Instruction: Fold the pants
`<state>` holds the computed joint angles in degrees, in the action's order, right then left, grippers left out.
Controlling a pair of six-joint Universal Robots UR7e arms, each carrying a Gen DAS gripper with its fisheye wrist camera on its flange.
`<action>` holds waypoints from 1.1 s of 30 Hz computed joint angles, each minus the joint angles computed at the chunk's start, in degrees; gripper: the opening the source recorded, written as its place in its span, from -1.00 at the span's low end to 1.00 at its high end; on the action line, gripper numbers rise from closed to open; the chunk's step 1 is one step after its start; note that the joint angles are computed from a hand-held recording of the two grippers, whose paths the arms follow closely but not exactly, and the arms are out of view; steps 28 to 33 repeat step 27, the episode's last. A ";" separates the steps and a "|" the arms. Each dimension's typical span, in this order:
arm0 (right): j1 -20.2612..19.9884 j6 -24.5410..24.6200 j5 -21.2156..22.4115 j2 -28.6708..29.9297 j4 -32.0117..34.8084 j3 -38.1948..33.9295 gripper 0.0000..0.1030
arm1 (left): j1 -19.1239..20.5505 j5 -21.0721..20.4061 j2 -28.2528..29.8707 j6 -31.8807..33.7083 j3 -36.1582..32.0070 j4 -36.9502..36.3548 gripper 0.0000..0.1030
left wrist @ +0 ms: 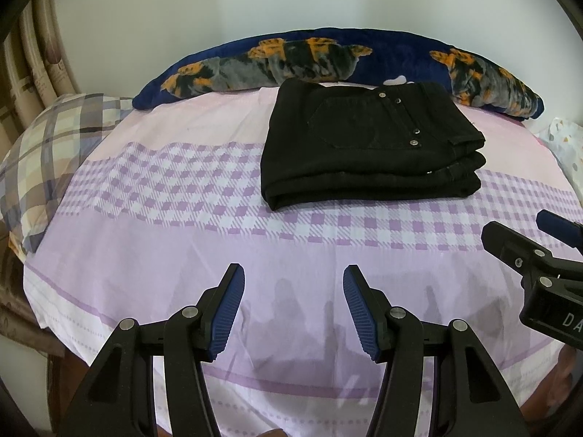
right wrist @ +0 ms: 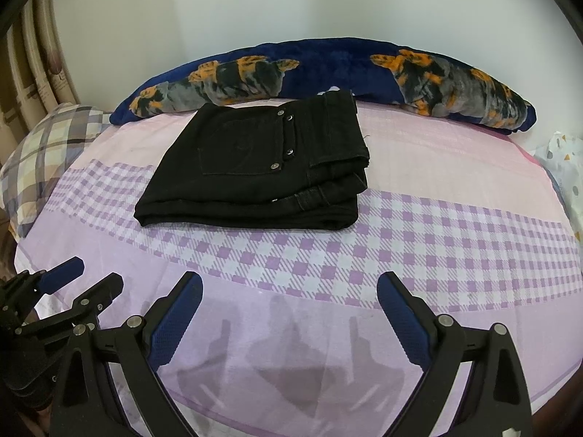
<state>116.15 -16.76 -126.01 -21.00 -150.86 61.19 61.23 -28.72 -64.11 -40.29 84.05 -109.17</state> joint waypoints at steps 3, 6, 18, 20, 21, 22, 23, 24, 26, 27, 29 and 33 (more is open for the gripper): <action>0.00 0.04 -0.01 0.04 0.05 -0.03 0.85 | 0.00 0.01 -0.08 -0.29 0.22 0.12 0.12; 0.01 0.17 -0.05 0.08 0.09 -0.05 0.85 | -0.01 0.07 -0.04 -0.12 0.23 -0.09 0.12; -0.38 -0.15 -0.25 0.28 0.32 -0.18 0.85 | -0.14 0.08 -0.18 2.26 0.83 -2.87 0.12; -0.44 -0.10 -0.24 0.28 0.39 -0.25 0.85 | -0.18 0.03 -0.17 2.20 0.85 -2.88 0.12; -0.46 -0.13 -0.17 0.29 0.43 -0.29 0.85 | -0.21 0.01 -0.15 2.16 0.84 -2.91 0.12; -0.47 -0.16 -0.31 0.30 0.43 -0.29 0.85 | -0.23 0.23 -0.11 1.93 0.80 -2.69 0.12; -0.44 -0.20 -0.35 0.32 0.31 -0.26 0.85 | -0.19 0.19 -0.12 2.08 0.79 -2.75 0.12; -0.48 -0.27 -0.18 0.30 0.29 -0.25 0.85 | -0.20 0.17 -0.14 2.29 0.87 -3.14 0.12; -0.45 -0.21 -0.35 0.33 0.35 -0.27 0.85 | -0.18 0.34 0.04 1.77 0.54 -2.47 0.12; -0.45 -0.21 -0.35 0.33 0.35 -0.27 0.85 | -0.17 0.09 0.08 2.05 0.46 -2.76 0.12; -0.45 -0.21 -0.35 0.33 0.35 -0.27 0.85 | -0.17 0.09 0.08 2.05 0.46 -2.76 0.12; -0.45 -0.21 -0.35 0.33 0.35 -0.27 0.85 | -0.17 0.09 0.08 2.05 0.46 -2.76 0.12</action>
